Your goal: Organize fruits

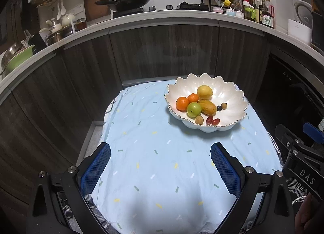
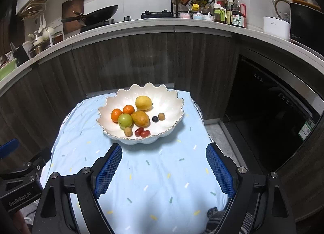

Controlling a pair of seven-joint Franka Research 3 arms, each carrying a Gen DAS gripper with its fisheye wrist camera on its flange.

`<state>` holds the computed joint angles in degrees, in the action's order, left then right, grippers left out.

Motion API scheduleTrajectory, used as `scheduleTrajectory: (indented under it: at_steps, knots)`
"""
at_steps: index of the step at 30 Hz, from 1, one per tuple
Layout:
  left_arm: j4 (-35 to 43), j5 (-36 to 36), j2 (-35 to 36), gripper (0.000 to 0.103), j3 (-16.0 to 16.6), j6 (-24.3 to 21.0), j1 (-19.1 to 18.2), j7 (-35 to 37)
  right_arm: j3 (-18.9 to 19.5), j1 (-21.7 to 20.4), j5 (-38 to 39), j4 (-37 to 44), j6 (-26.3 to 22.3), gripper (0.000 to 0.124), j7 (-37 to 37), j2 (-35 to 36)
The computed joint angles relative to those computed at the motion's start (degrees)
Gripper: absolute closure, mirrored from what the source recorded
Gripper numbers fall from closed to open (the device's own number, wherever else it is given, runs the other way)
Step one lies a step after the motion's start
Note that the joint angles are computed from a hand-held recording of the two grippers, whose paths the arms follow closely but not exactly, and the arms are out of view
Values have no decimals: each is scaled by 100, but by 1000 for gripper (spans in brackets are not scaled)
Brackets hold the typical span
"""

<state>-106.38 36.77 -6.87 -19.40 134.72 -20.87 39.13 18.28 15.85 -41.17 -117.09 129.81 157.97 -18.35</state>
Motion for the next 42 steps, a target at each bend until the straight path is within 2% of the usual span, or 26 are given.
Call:
scheduleTrajectory:
  at_steps: [17, 42]
  knots:
    - [-934, -98, -848, 2, -195, -22, 50, -456, 388, -57, -91, -503, -147, 38, 265, -591]
    - [-1084, -61, -1016, 2, -291, -22, 95, -507, 544, -172, -37, -654, -111, 38, 196, -815]
